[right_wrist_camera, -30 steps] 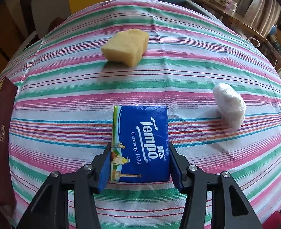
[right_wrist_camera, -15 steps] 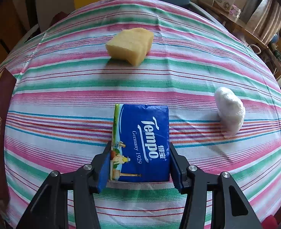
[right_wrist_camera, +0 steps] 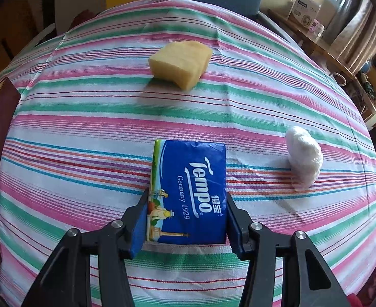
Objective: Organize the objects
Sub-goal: 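Hold the packet over the tray while the right gripper grasps the Tempo tissue pack, then open the left gripper to drop the purple packet into the tray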
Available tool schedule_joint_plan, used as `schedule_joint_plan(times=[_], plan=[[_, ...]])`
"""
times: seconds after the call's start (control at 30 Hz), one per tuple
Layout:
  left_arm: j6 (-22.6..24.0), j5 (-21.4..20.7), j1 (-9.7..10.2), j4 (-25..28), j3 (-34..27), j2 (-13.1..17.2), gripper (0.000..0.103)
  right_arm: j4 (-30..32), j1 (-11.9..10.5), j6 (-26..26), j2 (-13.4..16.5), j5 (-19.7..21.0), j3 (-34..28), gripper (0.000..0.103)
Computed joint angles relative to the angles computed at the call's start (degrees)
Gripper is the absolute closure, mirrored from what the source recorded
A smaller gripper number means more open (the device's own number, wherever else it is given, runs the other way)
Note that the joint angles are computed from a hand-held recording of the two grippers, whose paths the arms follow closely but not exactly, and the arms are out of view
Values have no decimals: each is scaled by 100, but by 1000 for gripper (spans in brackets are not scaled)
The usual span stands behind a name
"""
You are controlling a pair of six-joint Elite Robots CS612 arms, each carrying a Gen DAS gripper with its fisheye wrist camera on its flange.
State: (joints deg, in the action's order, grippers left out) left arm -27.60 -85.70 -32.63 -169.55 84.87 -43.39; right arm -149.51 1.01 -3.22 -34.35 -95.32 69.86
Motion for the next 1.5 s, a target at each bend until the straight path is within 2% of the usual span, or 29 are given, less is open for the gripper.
schedule_joint_plan(times=[0.1, 0.23, 0.47, 0.53, 0.7, 0.9, 1.2, 1.3, 1.37, 1.5], plan=[[-119, -97, 47, 35, -19, 19, 68, -51, 29, -132, 41, -134, -45, 50], [-439, -457, 192, -116, -26, 39, 68, -72, 37, -184, 49, -175, -53, 50], [-521, -523, 356, -94, -275, 110, 68, -92, 44, -241, 50, -223, -53, 50], [-418, -407, 370, 61, -463, 179, 68, -99, 54, -250, 43, -246, -42, 50], [-358, -516, 481, 541, -1130, 513, 68, -99, 58, -288, 47, -263, -54, 50], [-233, -368, 560, 1406, -2036, 975, 68, -90, 62, -302, 51, -271, -65, 50], [-52, -129, 604, 2587, -3082, 1536, 67, -82, 68, -302, 44, -282, -57, 50], [-40, 33, 596, 2658, -3222, 1618, 65, -71, 68, -286, 46, -272, -65, 50], [37, 159, 581, 2659, -3243, 1627, 60, -69, 69, -283, 43, -269, -61, 50], [24, 277, 569, 2574, -3107, 1541, 59, -66, 69, -266, 41, -253, -58, 50]])
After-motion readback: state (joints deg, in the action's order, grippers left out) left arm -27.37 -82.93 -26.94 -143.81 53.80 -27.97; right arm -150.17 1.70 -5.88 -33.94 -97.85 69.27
